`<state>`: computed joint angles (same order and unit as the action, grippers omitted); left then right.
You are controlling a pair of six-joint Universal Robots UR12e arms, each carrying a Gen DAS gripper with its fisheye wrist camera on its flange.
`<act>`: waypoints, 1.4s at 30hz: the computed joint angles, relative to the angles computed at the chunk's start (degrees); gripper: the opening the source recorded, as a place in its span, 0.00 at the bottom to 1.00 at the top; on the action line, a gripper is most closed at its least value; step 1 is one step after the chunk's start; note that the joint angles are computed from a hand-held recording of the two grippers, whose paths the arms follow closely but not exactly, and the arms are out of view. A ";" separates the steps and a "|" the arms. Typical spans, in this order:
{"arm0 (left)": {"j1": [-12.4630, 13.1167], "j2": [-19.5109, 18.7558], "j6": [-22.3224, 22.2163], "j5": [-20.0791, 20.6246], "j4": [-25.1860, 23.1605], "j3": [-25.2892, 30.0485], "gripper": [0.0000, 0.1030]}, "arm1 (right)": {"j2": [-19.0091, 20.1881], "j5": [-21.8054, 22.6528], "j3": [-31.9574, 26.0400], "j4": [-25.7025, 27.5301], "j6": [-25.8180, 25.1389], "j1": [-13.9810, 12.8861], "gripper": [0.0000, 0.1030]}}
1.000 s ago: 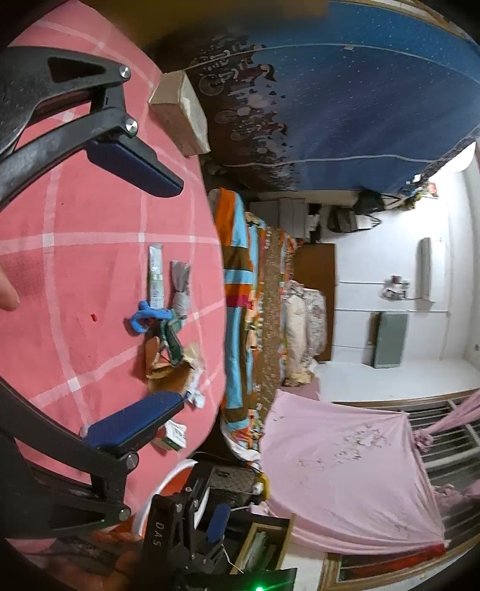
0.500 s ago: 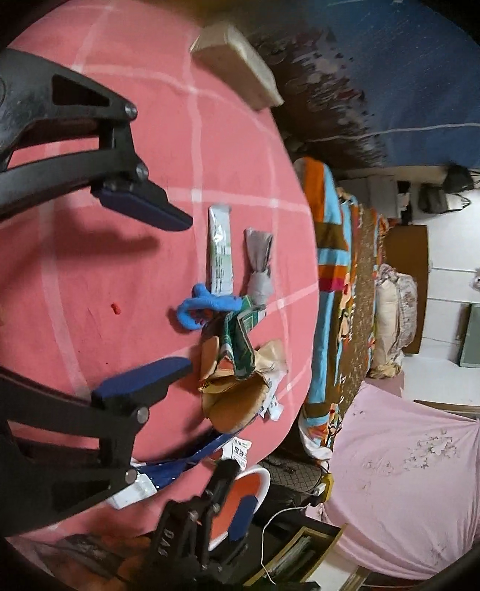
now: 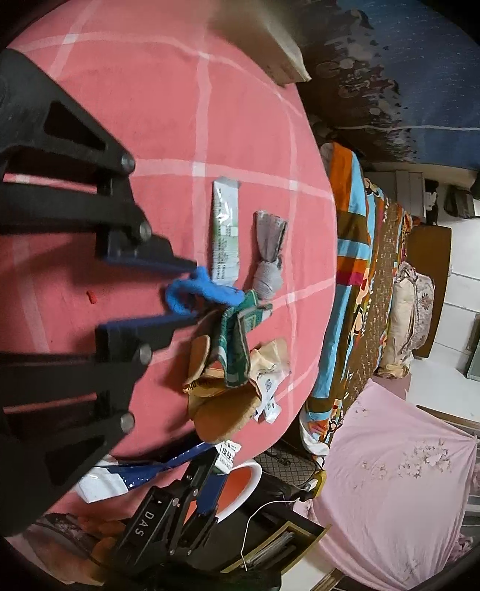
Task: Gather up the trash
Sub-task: 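Grasp the blue toothpaste tube with the left tool while the right tool grasps the green-white box, then carry the tube and box over the bucket and open both tools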
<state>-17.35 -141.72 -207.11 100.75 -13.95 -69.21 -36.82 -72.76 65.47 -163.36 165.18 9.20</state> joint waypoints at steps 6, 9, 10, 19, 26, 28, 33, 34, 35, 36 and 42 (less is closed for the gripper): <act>0.18 0.31 -0.35 -0.98 2.66 -1.14 0.00 | -0.16 0.92 0.50 -1.05 0.47 -0.21 0.41; 0.05 0.35 0.28 -0.78 4.49 -1.47 0.00 | -0.27 1.67 0.97 -2.50 1.04 -0.32 0.40; -0.02 0.34 0.61 -0.55 5.29 -1.58 0.00 | -0.30 1.88 1.16 -3.23 1.27 -0.37 0.39; -1.91 0.06 8.44 5.75 17.18 -2.97 0.00 | -0.49 6.65 3.68 -14.26 5.55 -1.59 0.39; -3.16 -0.85 14.00 7.36 24.39 -1.89 0.00 | -0.52 7.87 7.26 -31.09 9.80 -2.21 0.39; -3.39 -1.23 15.12 6.96 26.22 -1.06 0.00 | -0.24 7.61 8.10 -37.35 11.90 -2.38 0.39; -4.33 -2.37 19.71 6.45 29.80 1.36 0.00 | 0.65 6.18 8.71 -48.74 16.67 -2.82 0.39; -4.56 -2.66 20.96 6.37 30.44 1.94 0.00 | 0.75 5.32 8.76 -50.27 17.11 -2.84 0.39; -4.83 -3.06 22.35 6.17 31.10 2.69 0.00 | 0.84 4.22 8.88 -51.82 17.42 -2.88 0.39; -5.03 -3.34 23.41 5.80 31.65 3.20 0.00 | 0.99 3.09 8.84 -53.24 17.71 -2.90 0.39; -5.66 -4.64 27.03 2.17 32.06 6.29 0.00 | 1.21 -0.69 9.11 -58.67 21.79 -3.81 0.39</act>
<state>-23.02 -146.36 -180.07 102.92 18.11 -62.92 -35.61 -73.46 74.58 -222.03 186.97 5.39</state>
